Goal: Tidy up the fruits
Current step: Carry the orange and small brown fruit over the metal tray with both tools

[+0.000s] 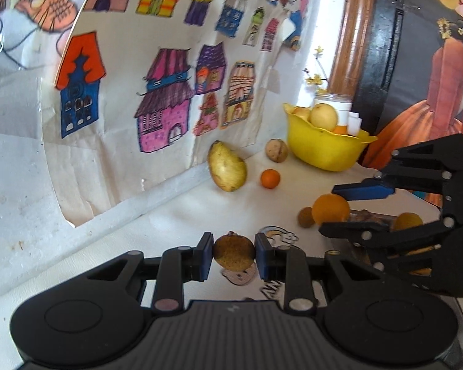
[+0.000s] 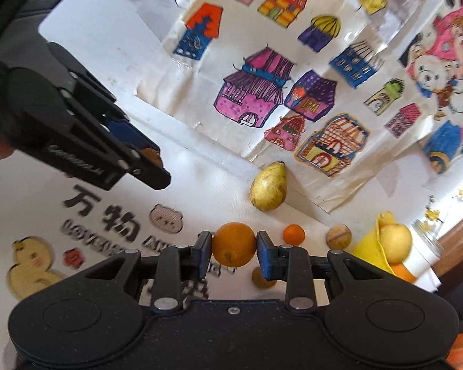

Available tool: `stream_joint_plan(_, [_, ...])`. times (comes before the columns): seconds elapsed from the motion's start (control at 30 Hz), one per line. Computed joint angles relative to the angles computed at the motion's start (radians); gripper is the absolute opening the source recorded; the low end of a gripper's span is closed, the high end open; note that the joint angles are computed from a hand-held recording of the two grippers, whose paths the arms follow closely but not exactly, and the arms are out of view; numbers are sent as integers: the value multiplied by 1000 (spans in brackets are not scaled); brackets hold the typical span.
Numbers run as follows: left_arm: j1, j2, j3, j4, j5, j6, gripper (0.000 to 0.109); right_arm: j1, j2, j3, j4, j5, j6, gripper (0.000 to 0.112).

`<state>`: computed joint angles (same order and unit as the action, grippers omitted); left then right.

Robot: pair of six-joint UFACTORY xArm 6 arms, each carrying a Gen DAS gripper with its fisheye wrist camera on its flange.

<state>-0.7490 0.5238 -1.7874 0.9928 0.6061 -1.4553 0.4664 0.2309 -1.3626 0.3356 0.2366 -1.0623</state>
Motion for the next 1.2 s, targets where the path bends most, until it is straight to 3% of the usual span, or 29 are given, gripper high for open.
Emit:
stream_joint_plan(0.1, [-25,2,-14,0,14,6,31,-1,-80,92,43,-24,-27,33])
stream_joint_plan(0.37, [-89,28,-48,-29,-10,13,31,-35,-283,319,-20,-65,48,33])
stream_joint_plan(0.63, [-136,123,-159,-124,-9,119,31,-90,-402,473,-7,-84,85,33])
stream_joint_plan(1.2, [-161,293,-382,-275,11,345,31,-158,-408,550,-48,-79,145,33])
